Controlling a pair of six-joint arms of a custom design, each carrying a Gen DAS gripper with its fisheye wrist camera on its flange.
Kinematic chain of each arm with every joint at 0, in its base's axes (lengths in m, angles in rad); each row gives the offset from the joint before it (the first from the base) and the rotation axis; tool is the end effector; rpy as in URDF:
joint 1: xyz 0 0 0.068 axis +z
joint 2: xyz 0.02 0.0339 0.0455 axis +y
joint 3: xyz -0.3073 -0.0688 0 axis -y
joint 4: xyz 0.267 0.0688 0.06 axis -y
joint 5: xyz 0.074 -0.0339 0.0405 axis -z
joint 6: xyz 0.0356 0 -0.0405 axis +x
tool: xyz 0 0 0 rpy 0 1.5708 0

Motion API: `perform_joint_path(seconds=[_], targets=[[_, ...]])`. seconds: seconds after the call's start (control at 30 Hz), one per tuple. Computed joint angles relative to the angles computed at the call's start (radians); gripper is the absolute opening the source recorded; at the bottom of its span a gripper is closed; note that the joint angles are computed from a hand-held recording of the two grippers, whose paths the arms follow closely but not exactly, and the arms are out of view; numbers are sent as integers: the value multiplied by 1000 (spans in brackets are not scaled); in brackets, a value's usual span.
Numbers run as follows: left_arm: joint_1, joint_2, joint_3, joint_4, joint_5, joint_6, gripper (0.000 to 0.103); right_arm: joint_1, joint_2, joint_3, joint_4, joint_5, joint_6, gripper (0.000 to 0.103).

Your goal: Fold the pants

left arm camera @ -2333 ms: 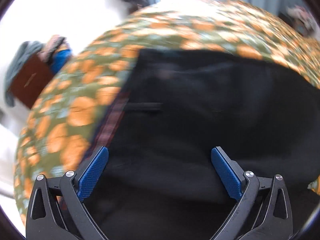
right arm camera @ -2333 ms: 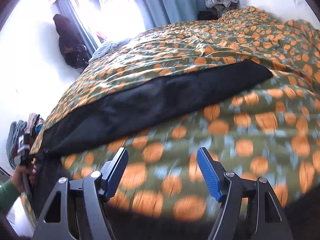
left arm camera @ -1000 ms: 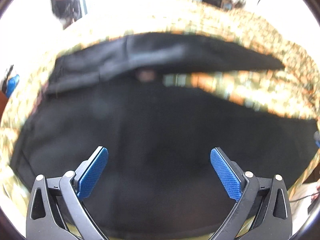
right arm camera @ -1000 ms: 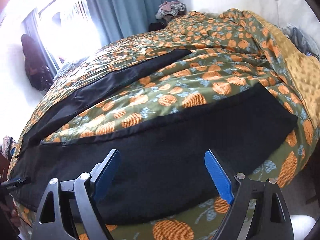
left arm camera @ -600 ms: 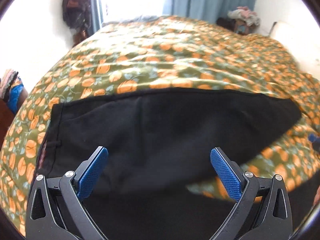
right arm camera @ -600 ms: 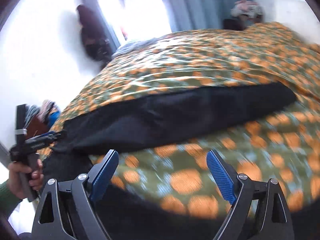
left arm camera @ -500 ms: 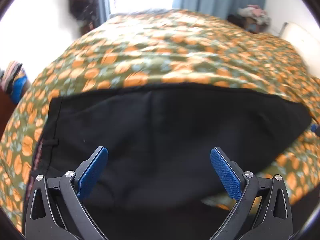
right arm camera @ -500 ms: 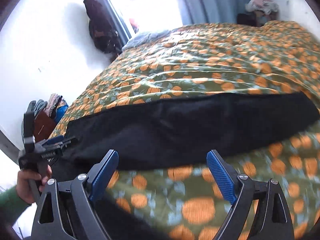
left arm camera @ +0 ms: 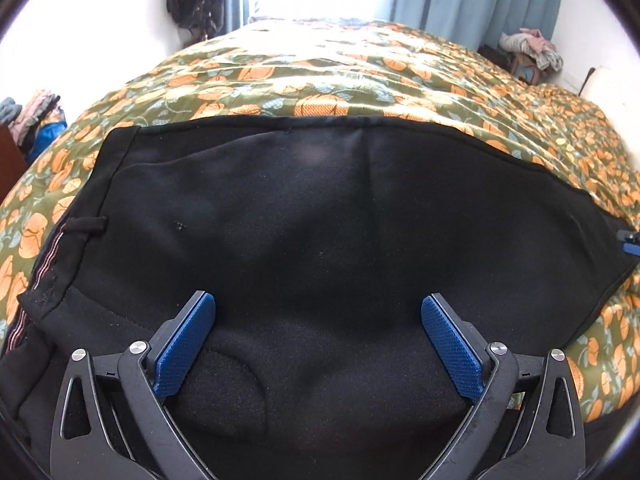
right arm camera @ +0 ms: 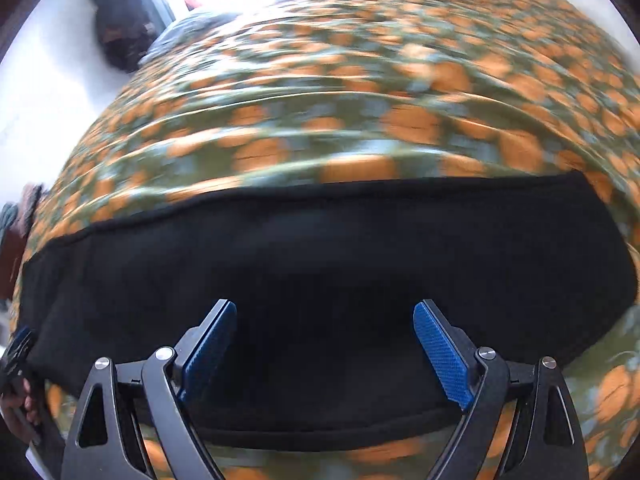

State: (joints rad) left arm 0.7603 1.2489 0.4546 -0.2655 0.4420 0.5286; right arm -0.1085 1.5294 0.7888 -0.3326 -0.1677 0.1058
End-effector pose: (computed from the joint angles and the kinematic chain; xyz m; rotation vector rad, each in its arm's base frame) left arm 0.1588 0.1300 0.1640 -0.1419 2.4759 -0.0562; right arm 0.2958 -0.0262 0.1888 0.2259 2.6266 0.2206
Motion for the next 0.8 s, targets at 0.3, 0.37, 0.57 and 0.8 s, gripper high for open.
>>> perform_joint_path(seconds=[0.3,0.37,0.57,0.8], targets=[[22,7,-18,33,37,5,103,-584,3,101,-63,-104,-90,89],[23,8,-20,38,38,4,103,-583,25,145,-109,-173,-142,88],[19,12,-20,39,27,4,103,-434,90,214,-222,-62,-204,65],[7,13,-25,51,10,-1,103,-464,-241,24,-158,-35,-336,10]])
